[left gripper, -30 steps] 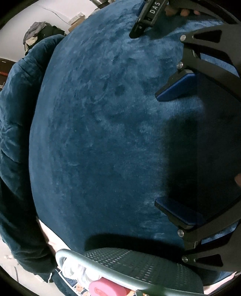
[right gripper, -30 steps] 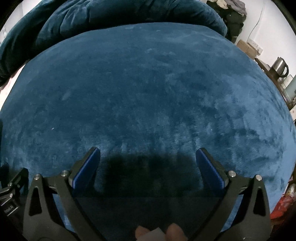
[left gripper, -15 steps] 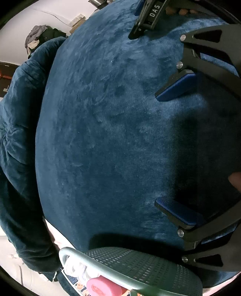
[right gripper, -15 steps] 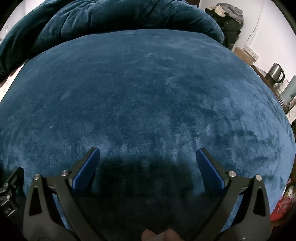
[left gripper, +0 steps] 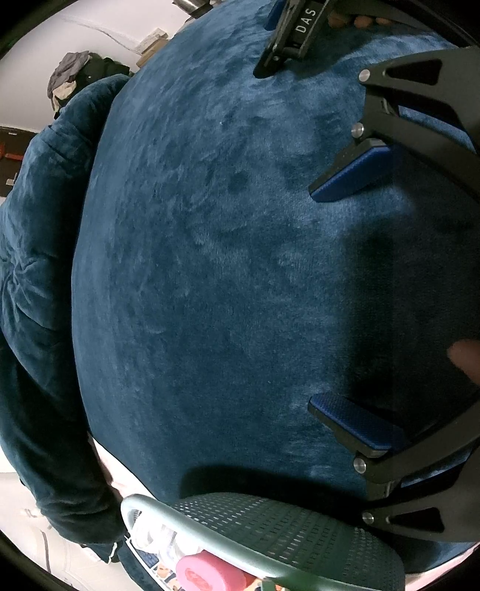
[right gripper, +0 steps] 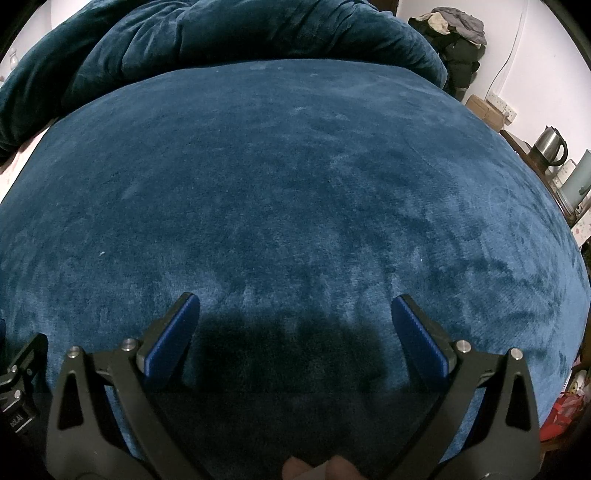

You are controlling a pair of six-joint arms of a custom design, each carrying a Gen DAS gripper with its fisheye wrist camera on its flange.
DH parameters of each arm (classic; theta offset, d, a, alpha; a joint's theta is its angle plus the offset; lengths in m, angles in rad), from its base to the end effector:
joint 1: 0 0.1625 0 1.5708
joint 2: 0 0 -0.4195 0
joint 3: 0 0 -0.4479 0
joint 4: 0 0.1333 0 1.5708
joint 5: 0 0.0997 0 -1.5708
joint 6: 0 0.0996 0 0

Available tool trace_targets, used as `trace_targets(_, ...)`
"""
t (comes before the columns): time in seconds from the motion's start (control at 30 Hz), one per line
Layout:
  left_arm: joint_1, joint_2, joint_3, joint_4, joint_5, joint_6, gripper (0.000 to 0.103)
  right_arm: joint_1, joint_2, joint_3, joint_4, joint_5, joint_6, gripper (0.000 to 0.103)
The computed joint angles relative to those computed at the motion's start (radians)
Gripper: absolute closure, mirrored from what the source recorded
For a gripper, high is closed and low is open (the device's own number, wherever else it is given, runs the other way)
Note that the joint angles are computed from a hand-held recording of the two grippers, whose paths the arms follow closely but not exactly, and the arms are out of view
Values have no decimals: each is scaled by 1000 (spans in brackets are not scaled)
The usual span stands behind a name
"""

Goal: Organize objects

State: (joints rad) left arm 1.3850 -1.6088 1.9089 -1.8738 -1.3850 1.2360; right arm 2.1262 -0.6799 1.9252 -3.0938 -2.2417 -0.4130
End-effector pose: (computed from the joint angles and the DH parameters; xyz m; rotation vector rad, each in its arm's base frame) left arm 0.0545 -0.5311 0.3517 1.9418 2.2557 0.1353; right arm 0.3700 -0.4609 -0.0458 1.0403 -2.2356 0.4044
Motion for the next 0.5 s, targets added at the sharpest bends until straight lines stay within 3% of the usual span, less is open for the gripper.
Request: trace_targets(0.5, -6, 11, -14, 21, 9, -22, 0, 7, 1, 4, -12, -12, 1, 0)
